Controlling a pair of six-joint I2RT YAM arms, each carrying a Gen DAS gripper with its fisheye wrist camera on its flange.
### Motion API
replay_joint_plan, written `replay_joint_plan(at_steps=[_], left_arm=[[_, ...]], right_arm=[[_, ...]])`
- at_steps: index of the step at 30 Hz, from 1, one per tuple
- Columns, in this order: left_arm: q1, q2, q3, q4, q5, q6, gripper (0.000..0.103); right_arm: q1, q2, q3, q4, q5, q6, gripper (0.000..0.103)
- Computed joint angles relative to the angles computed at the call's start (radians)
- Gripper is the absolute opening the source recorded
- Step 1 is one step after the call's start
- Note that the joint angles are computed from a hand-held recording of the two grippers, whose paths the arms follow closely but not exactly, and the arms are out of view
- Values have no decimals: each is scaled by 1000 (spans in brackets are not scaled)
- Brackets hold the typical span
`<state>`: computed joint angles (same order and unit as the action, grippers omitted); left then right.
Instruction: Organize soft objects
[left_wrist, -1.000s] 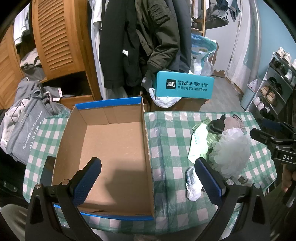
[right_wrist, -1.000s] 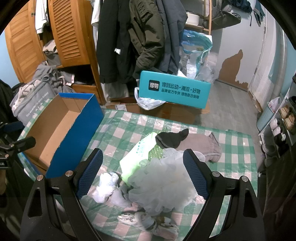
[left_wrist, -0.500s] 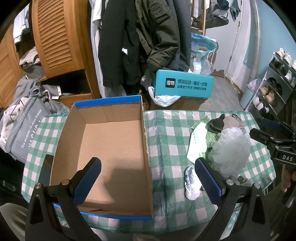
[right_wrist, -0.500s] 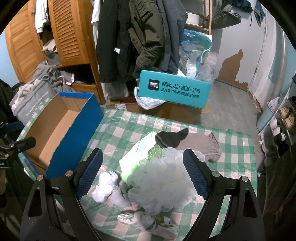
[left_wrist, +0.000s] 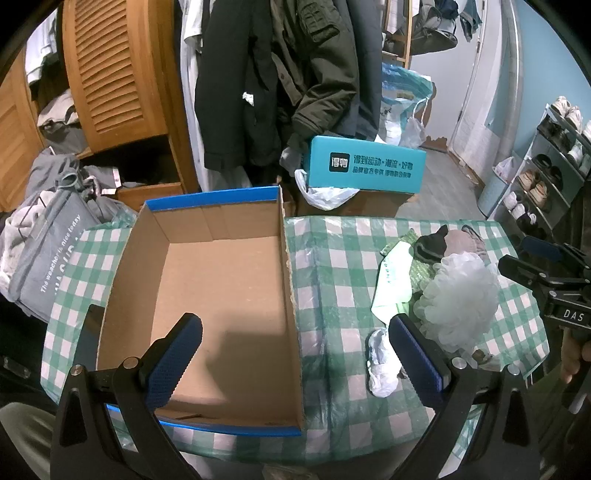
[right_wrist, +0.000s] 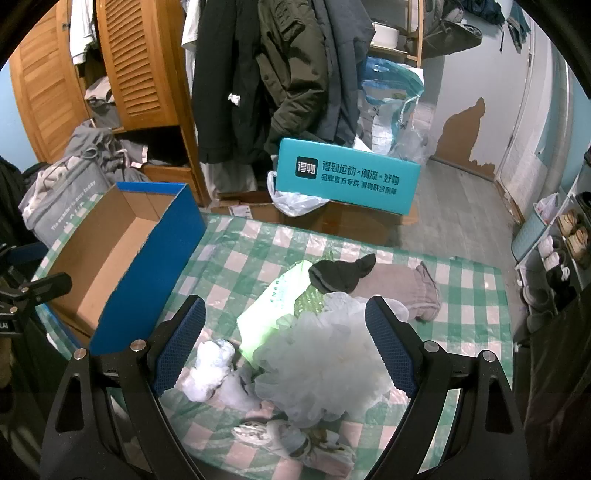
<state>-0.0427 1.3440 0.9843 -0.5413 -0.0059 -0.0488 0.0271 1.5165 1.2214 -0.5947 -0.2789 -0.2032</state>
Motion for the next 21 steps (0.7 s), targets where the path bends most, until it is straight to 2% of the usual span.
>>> replay_joint_plan(at_steps=[14,21], left_arm=[[6,4,6,-6,9,4,102],[-36,-4,-21,-20,7,-17,102]], right_arm=[[-2,3,1,-1,0,-3,87],[-5,18,0,-7,30,-7,87]])
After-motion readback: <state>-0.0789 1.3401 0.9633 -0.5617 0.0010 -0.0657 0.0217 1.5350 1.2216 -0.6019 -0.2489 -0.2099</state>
